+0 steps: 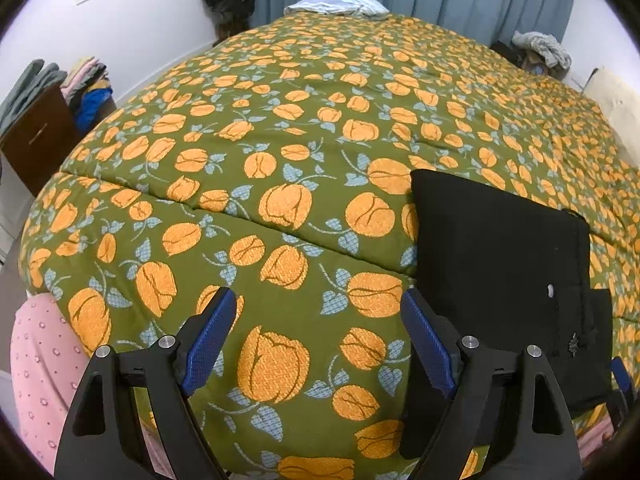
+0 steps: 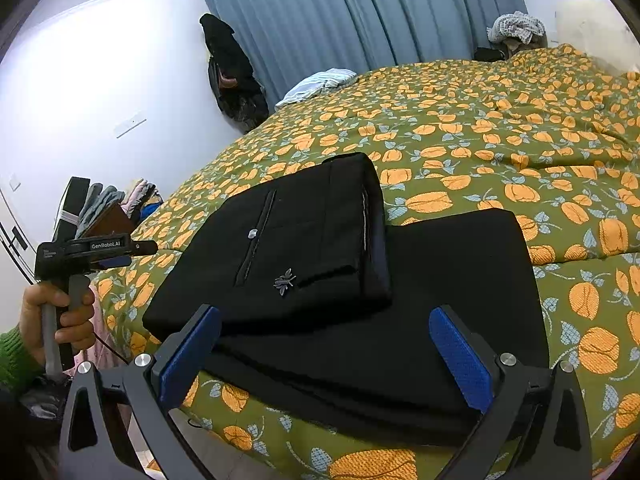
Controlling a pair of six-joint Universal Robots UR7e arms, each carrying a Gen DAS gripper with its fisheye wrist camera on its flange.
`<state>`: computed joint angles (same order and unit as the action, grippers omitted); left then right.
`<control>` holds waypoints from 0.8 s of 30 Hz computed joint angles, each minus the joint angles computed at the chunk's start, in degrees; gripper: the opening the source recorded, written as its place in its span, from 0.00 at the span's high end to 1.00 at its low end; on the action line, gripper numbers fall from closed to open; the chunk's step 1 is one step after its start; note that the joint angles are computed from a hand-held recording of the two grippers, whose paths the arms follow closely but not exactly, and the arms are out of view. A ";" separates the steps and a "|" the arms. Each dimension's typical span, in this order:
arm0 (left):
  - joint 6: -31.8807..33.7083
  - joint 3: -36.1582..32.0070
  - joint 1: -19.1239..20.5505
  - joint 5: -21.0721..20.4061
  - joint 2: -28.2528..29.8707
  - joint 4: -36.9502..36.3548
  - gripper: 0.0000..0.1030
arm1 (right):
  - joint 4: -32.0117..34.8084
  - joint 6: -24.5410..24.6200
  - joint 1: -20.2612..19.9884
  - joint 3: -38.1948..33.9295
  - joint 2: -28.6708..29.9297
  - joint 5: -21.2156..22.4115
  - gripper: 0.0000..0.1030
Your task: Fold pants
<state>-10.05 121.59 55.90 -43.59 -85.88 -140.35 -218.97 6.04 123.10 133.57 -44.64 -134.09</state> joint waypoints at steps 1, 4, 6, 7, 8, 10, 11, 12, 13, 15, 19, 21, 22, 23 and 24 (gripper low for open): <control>-0.15 -0.05 0.05 0.09 0.00 0.12 0.17 | 0.12 0.01 -0.04 0.01 -0.09 0.22 0.00; -0.57 -0.40 0.22 0.58 0.09 0.61 0.17 | 1.77 0.36 -1.19 1.05 -2.46 3.96 0.00; -0.34 -0.44 0.30 0.83 0.01 0.20 0.17 | 4.66 -0.19 -3.30 2.52 -7.26 9.19 0.00; -0.11 -0.31 0.37 1.08 -0.05 -0.34 0.17 | 8.99 0.24 -5.36 3.26 -11.58 12.55 0.00; -0.13 -0.22 0.46 1.29 -0.11 -0.52 0.17 | 12.74 1.20 -7.21 3.60 -14.79 15.40 0.00; -0.73 -0.10 0.98 1.00 -0.29 -0.27 0.17 | 23.35 5.95 -12.67 3.64 -22.50 23.27 0.01; -1.17 -0.04 1.18 0.76 -0.39 0.02 0.17 | 27.23 7.98 -15.71 3.47 -25.44 28.45 0.05; -1.56 0.03 1.35 0.54 -0.50 0.29 0.17 | 29.51 8.50 -18.01 3.14 -26.98 33.01 0.09; -1.84 0.07 1.52 0.32 -0.57 0.56 0.17 | 32.98 8.23 -19.67 1.95 -27.74 36.63 0.16; -1.91 0.04 1.48 0.32 -0.61 0.83 0.17 | 39.50 6.29 -19.89 -1.37 -26.75 37.94 0.26; -0.47 0.40 1.17 1.24 -0.43 -0.23 0.17 | 54.69 1.24 -17.95 -10.67 -20.20 35.42 0.43; -0.38 0.36 1.34 1.14 -0.35 0.18 0.17 | 58.53 1.08 -16.39 -14.28 -16.69 28.87 0.43; -0.41 0.39 1.42 0.97 -0.39 0.33 0.17 | 59.33 1.05 -16.33 -15.18 -15.75 27.68 0.43; -0.40 0.41 1.49 0.83 -0.42 0.44 0.17 | 60.15 1.02 -16.47 -15.83 -15.16 27.35 0.44; -0.34 0.44 1.58 0.78 -0.43 0.55 0.17 | 61.32 0.91 -16.50 -16.56 -14.56 26.83 0.44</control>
